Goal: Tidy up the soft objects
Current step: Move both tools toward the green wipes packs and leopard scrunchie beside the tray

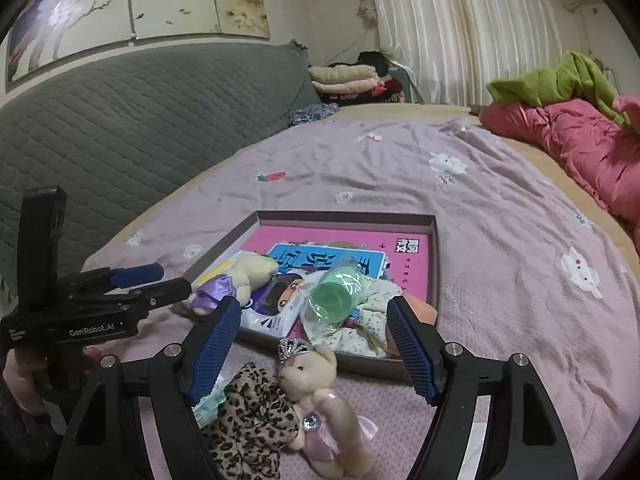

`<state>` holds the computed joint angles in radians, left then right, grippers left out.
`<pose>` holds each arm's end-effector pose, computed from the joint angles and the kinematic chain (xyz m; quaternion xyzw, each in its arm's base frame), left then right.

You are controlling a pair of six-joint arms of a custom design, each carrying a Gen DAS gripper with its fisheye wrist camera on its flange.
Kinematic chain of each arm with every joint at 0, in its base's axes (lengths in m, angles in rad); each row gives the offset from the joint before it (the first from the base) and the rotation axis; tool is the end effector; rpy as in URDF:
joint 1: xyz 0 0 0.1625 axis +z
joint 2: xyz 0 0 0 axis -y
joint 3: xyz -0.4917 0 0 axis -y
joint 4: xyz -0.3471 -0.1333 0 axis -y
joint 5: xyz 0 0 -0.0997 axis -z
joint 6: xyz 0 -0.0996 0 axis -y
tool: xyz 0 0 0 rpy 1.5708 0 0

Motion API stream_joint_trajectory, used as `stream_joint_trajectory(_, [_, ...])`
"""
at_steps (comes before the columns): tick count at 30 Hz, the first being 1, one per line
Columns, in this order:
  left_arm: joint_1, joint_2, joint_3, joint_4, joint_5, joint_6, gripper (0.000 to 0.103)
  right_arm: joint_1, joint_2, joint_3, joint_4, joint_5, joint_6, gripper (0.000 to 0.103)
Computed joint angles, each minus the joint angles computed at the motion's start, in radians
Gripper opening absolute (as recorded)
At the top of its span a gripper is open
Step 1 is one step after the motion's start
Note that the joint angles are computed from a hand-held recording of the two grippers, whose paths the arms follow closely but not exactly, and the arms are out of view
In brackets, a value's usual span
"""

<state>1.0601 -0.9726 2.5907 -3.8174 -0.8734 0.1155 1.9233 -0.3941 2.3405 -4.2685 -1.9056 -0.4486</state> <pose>-0.0166 -0.4332 0.2190 0.1748 0.8829 -0.3486 0.2616 0.2545 -0.4005 0.0277 0.3014 -0.8685 0.3539 0.1722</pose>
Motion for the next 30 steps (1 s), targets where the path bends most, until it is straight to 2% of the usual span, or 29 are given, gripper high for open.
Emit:
stream_joint_trajectory(6, [-0.020,-0.014,0.034,0.034,0.013,-0.038,0.068,0.006,-0.002,0.036,-0.021,0.002,0.058,0.077])
stream_joint_trajectory(11, [-0.035,-0.028,0.059,0.067,0.017,-0.069,0.068,0.011,-0.004,0.053,0.010,-0.014,0.094,0.077])
stream_joint_trajectory(15, [-0.043,-0.043,0.082,0.107,0.012,-0.117,0.068,0.009,-0.007,0.075,0.024,0.026,0.133,0.077])
stream_joint_trajectory(19, [-0.059,-0.048,0.105,0.127,0.028,-0.145,0.068,0.026,-0.002,0.081,0.069,0.002,0.156,0.077])
stream_joint_trajectory(25, [-0.059,-0.068,0.122,0.189,0.011,-0.191,0.067,0.053,0.023,0.088,0.089,-0.047,0.169,0.077])
stream_joint_trajectory(30, [-0.061,-0.076,0.136,0.216,-0.010,-0.214,0.068,0.055,0.036,0.092,0.118,-0.048,0.196,0.077])
